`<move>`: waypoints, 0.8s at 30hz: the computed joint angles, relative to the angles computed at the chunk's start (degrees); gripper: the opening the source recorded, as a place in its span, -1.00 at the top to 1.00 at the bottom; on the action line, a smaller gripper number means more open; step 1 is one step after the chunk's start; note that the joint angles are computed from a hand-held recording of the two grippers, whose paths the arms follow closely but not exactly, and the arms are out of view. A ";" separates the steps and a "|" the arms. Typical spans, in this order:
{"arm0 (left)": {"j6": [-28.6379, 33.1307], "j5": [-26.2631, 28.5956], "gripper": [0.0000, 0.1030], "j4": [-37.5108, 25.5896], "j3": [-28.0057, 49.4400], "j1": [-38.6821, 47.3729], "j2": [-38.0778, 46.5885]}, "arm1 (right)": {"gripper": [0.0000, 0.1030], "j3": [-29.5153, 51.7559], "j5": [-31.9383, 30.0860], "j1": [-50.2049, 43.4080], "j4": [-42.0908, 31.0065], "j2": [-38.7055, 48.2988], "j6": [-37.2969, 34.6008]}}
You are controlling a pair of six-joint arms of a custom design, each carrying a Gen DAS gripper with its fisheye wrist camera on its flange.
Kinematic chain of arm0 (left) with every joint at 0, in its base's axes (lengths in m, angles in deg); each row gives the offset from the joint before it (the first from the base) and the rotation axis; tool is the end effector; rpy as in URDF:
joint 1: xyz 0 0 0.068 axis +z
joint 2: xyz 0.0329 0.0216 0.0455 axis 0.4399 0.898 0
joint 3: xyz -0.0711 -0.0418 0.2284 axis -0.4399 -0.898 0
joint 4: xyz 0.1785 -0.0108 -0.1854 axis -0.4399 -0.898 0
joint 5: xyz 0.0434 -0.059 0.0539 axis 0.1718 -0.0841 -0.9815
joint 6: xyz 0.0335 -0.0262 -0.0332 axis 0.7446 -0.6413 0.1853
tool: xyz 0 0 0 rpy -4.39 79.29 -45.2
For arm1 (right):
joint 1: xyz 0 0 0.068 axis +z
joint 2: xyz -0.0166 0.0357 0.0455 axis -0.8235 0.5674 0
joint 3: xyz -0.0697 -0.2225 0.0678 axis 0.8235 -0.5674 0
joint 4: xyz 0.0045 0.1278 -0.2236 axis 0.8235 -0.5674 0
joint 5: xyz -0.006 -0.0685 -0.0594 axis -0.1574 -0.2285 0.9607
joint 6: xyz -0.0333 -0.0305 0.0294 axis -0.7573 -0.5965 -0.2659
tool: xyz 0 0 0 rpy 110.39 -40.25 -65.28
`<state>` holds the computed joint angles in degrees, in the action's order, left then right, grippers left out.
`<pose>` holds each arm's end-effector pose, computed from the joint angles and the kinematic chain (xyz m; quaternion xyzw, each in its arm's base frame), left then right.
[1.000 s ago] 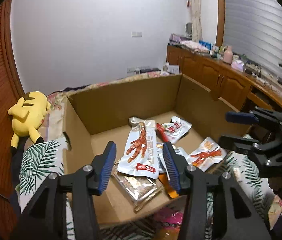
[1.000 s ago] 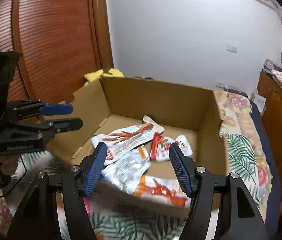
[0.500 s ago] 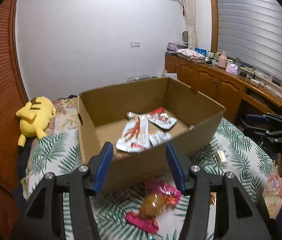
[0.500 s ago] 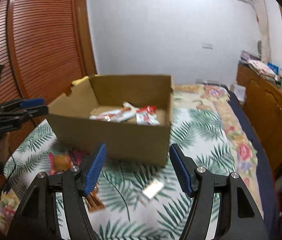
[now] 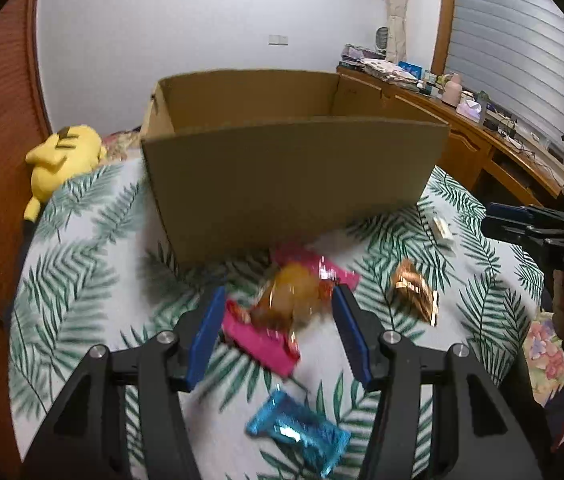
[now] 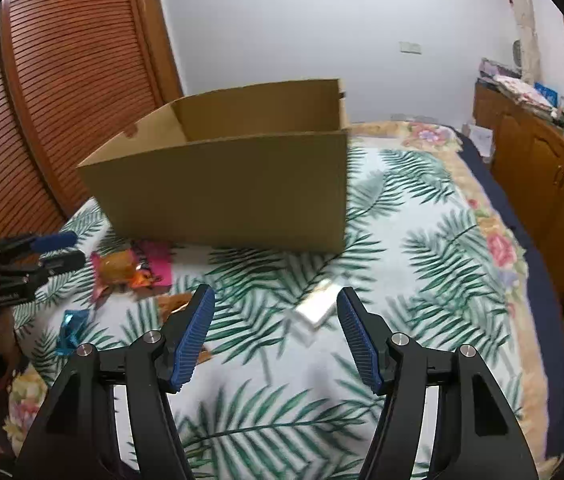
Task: Organize snacks
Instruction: 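Move both open tools back to the blue and gold foil packets, then grasp the blue foil packet with the left tool while the right tool grasps the gold foil packet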
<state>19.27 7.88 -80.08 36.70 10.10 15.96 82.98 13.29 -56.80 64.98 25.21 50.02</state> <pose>0.3138 -0.1040 0.1507 0.3163 0.8634 -0.1814 0.3486 0.1764 -0.0022 0.1696 0.0531 0.9086 0.0457 0.4117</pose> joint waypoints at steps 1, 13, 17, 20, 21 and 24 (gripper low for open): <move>0.06 0.09 -0.07 0.29 -1.08 0.17 -0.54 | -0.26 -0.38 0.61 1.39 0.52 -0.06 0.76; 0.30 1.46 -0.07 1.72 -11.54 3.26 -6.94 | -0.19 -1.56 5.20 15.92 12.32 11.29 7.04; -0.63 1.27 -0.07 2.77 -13.51 3.40 -7.55 | -0.14 -0.07 6.72 17.20 15.04 17.51 6.90; -1.64 0.59 -0.07 3.06 -14.48 3.19 -7.37 | -0.08 0.77 6.22 17.35 16.37 20.90 6.62; -1.95 0.35 -0.07 3.15 -14.59 3.07 -6.93 | -0.01 1.36 6.74 17.95 16.63 22.26 6.39; -3.00 -0.97 -0.07 3.51 -14.76 2.21 -5.43 | 0.20 3.73 10.06 20.35 16.79 26.84 4.15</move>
<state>16.27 6.91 -76.57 21.95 12.31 10.53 86.71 23.35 -36.45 81.77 52.05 54.17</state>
